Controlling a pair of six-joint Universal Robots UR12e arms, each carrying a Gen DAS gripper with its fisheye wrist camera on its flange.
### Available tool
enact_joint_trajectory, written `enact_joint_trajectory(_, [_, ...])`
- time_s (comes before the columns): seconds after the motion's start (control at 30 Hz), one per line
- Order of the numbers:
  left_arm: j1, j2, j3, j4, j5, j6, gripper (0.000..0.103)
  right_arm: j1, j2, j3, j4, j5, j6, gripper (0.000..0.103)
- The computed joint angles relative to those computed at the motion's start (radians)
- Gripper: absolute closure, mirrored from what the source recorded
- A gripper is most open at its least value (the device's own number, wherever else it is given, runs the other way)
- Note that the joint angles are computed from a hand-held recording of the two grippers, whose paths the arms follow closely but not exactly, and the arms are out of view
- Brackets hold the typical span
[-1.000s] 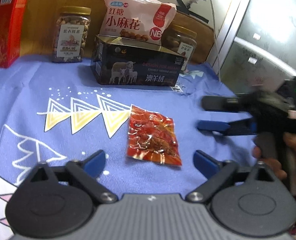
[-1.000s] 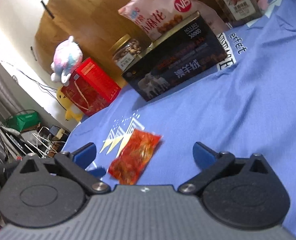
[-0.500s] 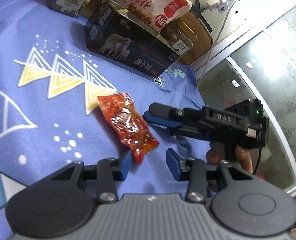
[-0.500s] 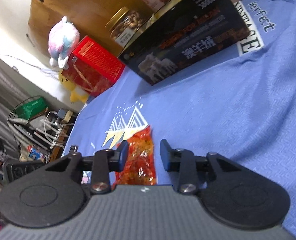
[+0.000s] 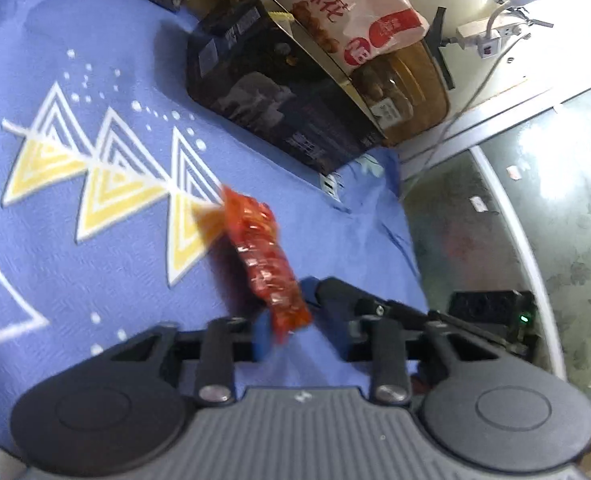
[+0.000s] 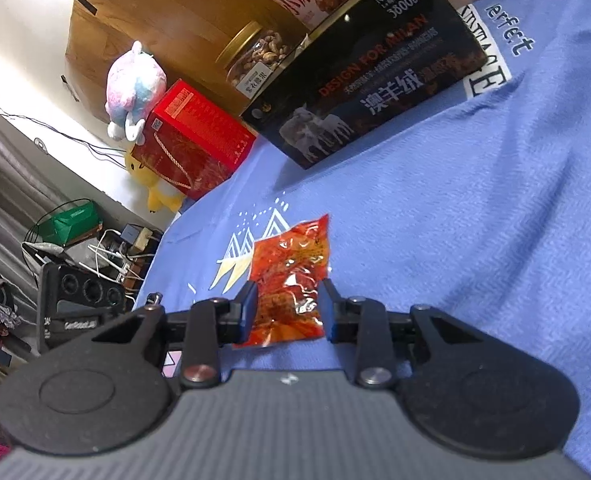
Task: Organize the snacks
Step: 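Grasp the red spicy packet with the left gripper and lift it, then carry the red packet over the tin and release it inside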
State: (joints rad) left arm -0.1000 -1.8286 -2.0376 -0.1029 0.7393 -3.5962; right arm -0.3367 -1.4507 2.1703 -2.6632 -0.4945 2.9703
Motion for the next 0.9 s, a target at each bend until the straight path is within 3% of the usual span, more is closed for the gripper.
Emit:
enact_joint_trajectory(0.03, [-0.001, 0.002, 0.001, -0.007, 0.017, 0.003, 0.093, -0.003, 0.003, 0.003, -0.011, 0.008, 0.014, 0.072])
enact_joint_trajectory(0.17, [0.019, -0.010, 0.000, -0.003, -0.046, -0.038, 0.093, -0.012, 0.012, 0.007, -0.018, 0.047, 0.059, 0.073])
enact_joint_trajectory(0.3, [0.050, -0.030, -0.018, 0.138, -0.146, -0.149, 0.093, -0.025, 0.026, 0.012, -0.050, 0.103, 0.137, 0.063])
enact_joint_trajectory(0.37, [0.060, -0.038, -0.023, 0.192, -0.171, -0.186, 0.093, -0.028, 0.032, 0.013, -0.064, 0.131, 0.173, 0.056])
enact_joint_trajectory(0.47, [0.064, -0.044, -0.027, 0.232, -0.185, -0.219, 0.093, -0.024, 0.031, 0.011, -0.048, 0.142, 0.184, 0.055])
enact_joint_trajectory(0.53, [0.059, -0.040, -0.024, 0.211, -0.189, -0.191, 0.093, -0.025, 0.031, 0.003, 0.071, 0.206, 0.126, 0.056])
enact_joint_trajectory(0.57, [0.053, -0.030, -0.021, 0.178, -0.174, -0.157, 0.093, -0.023, 0.032, 0.004, 0.086, 0.227, 0.114, 0.070])
enact_joint_trajectory(0.63, [0.047, -0.014, -0.015, 0.138, -0.149, -0.101, 0.093, -0.022, 0.026, 0.009, 0.007, 0.205, 0.139, 0.082])
enact_joint_trajectory(0.73, [0.043, -0.005, 0.020, 0.085, -0.152, -0.033, 0.093, -0.026, 0.025, 0.001, -0.076, 0.213, 0.162, 0.083])
enact_joint_trajectory(0.9, [0.001, -0.007, 0.141, -0.031, -0.048, 0.143, 0.089, -0.013, 0.043, -0.053, -0.378, 0.119, 0.289, 0.083])
